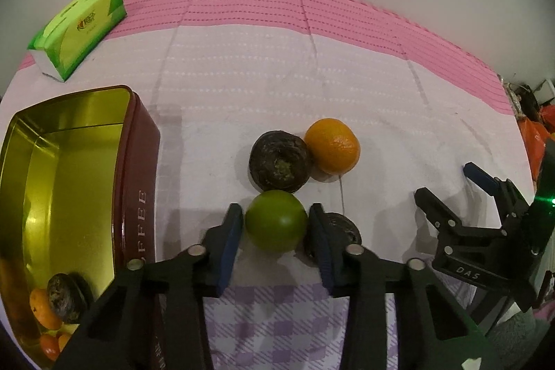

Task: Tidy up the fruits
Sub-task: 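Close the left gripper around the green lime, then carry the green lime with the left gripper over the tin tray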

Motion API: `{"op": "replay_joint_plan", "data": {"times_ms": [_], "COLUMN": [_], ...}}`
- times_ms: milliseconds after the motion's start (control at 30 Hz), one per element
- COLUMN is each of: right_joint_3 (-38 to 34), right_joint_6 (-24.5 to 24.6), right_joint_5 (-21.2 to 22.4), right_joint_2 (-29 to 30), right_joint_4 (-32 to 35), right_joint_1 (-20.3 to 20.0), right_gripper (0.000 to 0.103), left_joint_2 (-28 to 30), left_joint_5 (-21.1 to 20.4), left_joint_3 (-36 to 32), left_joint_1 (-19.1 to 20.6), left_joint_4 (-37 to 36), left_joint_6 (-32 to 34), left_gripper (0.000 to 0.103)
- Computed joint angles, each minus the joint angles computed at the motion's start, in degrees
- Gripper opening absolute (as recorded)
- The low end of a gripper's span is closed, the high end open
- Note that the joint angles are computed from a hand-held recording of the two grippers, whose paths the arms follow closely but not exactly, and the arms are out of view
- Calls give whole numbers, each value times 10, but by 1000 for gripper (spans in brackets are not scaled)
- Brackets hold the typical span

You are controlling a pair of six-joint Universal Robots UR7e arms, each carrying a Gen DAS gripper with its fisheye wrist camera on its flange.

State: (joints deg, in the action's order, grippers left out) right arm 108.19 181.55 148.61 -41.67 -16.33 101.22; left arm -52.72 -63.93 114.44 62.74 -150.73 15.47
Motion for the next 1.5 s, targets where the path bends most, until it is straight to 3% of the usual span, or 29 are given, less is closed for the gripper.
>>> {"op": "replay_joint_plan", "data": {"times_ms": [833, 1033, 1500], "right_joint_3": [1, 1, 0], "right_joint_6": [1, 0, 1], "right_joint_5": [0, 0, 0], "right_joint_2": [1, 1, 1], "right_joint_4": [-1, -2, -1], "right_joint_1": [0, 0, 0], "right_gripper": [103, 103, 103], "left_joint_2": [-72, -93, -90], "left_joint_5": [-8, 20, 84], "left_joint_3": [28, 30, -22], "left_joint_1": [-1, 2, 56], "left_joint_4": [-1, -31, -40], "left_joint_6": [32, 63, 72], "left_gripper": [32, 32, 32]}}
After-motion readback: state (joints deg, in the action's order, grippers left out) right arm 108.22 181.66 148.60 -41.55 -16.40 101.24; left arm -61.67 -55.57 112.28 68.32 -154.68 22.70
